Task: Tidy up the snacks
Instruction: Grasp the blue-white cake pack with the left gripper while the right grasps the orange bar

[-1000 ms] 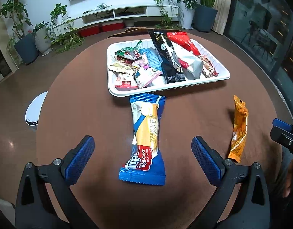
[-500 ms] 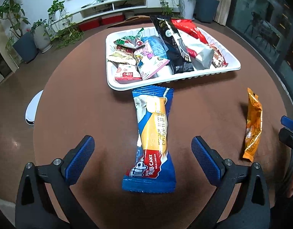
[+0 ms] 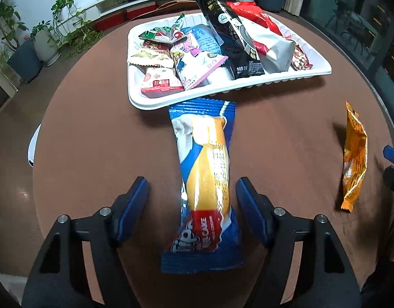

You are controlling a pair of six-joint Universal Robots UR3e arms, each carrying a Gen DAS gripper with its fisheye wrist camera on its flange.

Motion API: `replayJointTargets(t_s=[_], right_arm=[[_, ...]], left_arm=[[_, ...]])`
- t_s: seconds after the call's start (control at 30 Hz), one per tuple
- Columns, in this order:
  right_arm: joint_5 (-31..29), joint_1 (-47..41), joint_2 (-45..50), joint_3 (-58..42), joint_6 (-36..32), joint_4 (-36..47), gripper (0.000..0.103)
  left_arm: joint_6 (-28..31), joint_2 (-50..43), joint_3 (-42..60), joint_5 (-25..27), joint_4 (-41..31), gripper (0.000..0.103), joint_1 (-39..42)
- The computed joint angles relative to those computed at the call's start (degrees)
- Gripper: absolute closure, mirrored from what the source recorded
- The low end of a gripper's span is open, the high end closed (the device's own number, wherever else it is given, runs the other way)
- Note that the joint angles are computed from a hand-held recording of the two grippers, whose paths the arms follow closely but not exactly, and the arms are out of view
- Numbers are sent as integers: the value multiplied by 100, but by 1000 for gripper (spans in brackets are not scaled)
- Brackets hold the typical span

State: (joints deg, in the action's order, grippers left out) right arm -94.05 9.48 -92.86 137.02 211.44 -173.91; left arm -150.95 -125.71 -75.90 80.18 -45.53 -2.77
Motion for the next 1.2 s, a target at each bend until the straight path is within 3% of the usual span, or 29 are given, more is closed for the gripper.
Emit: replayJointTargets(t_s=[0.07, 0.17, 0.23, 0.33, 0.53, 0.83, 1.0, 1.2], right_arm=[[-9, 1, 2, -3, -7, 9, 1], [-1, -13, 9, 2, -25, 8, 1], [1, -19, 25, -2, -31, 9, 2], [-6, -4, 90, -48, -27, 23, 2], [-14, 33, 167, -167, -40, 108, 3], [53, 67, 691, -750, -110, 318, 8], [112, 159, 1311, -1532, -236, 902, 22], [-492, 630, 1821, -2382, -416, 1583, 41]], left_arm=[[27, -153, 252, -30, -117, 36, -19], [45, -386, 649, -207, -359, 51, -20], [112, -464, 806, -325, -484, 68, -10], [196, -621, 1061, -292, -562, 74, -77], [241, -750, 1156, -545, -521, 77, 38], [107, -158, -33, -1294, -84, 77, 484], [40, 224, -909, -1663, 313, 77, 610], [-61, 259, -1197, -1834, 567, 77, 577]])
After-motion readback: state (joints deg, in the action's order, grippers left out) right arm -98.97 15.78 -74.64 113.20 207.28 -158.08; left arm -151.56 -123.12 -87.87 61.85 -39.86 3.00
